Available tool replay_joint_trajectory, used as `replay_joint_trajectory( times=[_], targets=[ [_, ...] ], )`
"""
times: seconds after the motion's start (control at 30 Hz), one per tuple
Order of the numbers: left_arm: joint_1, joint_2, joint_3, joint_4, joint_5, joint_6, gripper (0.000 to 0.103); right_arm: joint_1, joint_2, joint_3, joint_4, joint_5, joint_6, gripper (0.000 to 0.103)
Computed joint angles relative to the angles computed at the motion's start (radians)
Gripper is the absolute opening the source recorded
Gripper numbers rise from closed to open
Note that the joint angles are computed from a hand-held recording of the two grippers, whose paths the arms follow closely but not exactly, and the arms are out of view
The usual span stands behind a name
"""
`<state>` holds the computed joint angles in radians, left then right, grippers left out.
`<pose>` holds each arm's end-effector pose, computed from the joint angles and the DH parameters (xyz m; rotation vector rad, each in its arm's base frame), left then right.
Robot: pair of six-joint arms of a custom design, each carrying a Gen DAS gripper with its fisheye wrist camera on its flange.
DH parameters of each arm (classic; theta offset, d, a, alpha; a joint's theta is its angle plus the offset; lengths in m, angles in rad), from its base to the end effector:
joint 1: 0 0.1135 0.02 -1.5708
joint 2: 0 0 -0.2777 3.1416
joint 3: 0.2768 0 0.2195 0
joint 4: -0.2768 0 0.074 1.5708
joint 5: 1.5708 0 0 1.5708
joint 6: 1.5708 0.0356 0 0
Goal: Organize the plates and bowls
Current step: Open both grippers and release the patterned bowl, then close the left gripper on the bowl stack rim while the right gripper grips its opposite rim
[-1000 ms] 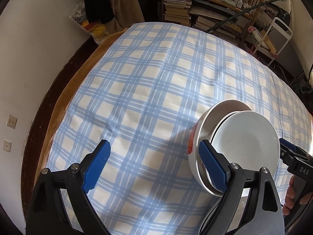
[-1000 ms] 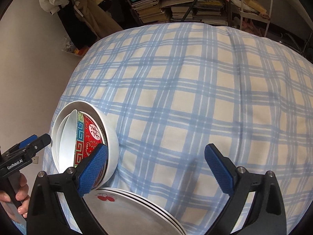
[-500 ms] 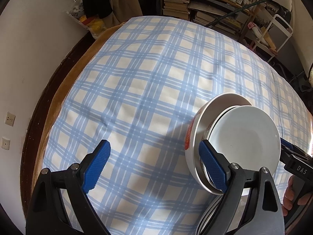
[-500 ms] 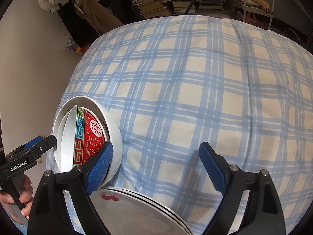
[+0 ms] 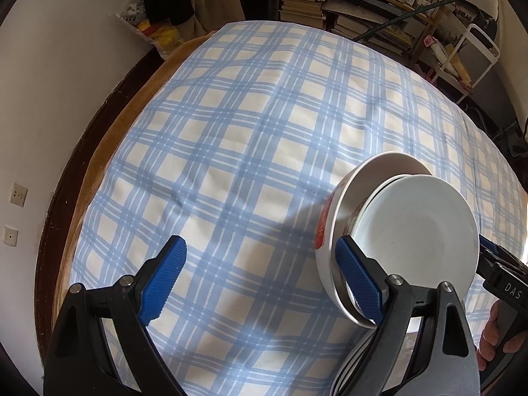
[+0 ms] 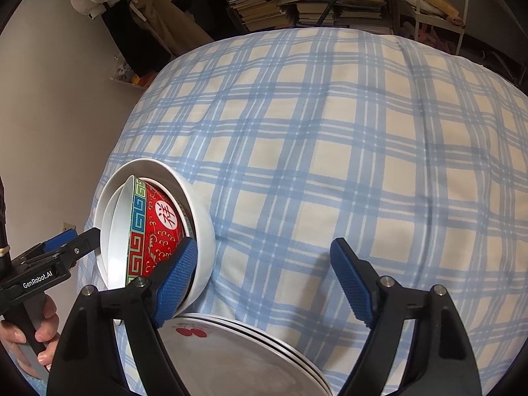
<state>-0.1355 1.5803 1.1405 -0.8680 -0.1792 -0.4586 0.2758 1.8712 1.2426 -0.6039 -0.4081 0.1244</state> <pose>0.2660 -0.0299 0.2503 -0.4893 2.7931 0.1338 0.3268 0.1072 0.2025 -0.3124 2.8021 0.6671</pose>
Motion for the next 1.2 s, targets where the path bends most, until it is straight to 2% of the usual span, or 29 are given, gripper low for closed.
replay_joint_trajectory(
  times=[0.03, 0.2, 0.3, 0.37, 0.47, 0.57, 0.63, 0.73, 0.77, 0.83, 0.97, 1.03, 1.2],
  targets=[
    [0.002, 0.002, 0.001, -0.001, 0.000, 0.000, 0.091, 0.002, -0.002, 0.004, -0.006, -0.002, -0.001, 0.079],
    [0.004, 0.015, -0.002, 0.000, -0.008, -0.002, 0.091, 0.017, -0.012, 0.002, -0.003, 0.009, 0.001, 0.077],
    [0.008, 0.016, -0.010, 0.005, -0.001, -0.006, 0.089, 0.030, -0.005, 0.011, -0.020, 0.002, -0.003, 0.067],
    [0.013, 0.008, -0.019, 0.017, 0.004, -0.002, 0.089, 0.035, -0.012, 0.002, -0.005, 0.006, 0.015, 0.064],
    [0.023, -0.001, -0.034, 0.039, 0.045, 0.007, 0.077, 0.034, -0.012, 0.006, -0.010, -0.002, 0.018, 0.058],
    [0.024, -0.005, -0.048, 0.065, 0.084, 0.003, 0.062, 0.035, -0.013, 0.001, -0.006, -0.020, 0.026, 0.047],
    [0.031, -0.014, -0.057, 0.083, 0.131, 0.003, 0.045, 0.040, -0.017, 0.001, -0.005, -0.026, 0.026, 0.035],
    [0.028, -0.023, -0.069, 0.106, 0.168, -0.007, 0.031, 0.054, -0.023, 0.000, -0.003, -0.030, 0.029, 0.024],
    [0.020, -0.026, -0.073, 0.113, 0.164, -0.021, 0.029, 0.058, -0.026, -0.002, 0.000, -0.028, 0.029, 0.022],
    [0.015, -0.033, -0.088, 0.138, 0.176, -0.036, 0.017, 0.065, -0.031, -0.008, 0.009, -0.022, 0.040, 0.018],
    [-0.010, -0.034, -0.097, 0.163, 0.170, -0.042, 0.005, 0.085, -0.043, -0.017, 0.027, -0.006, 0.072, 0.007],
    [-0.029, -0.030, -0.102, 0.174, 0.136, -0.049, 0.005, 0.096, -0.049, -0.024, 0.039, 0.011, 0.095, 0.008],
    [-0.003, -0.027, -0.108, 0.183, 0.177, -0.033, 0.005, 0.084, -0.044, -0.042, 0.065, -0.012, 0.117, 0.008]
  ],
)
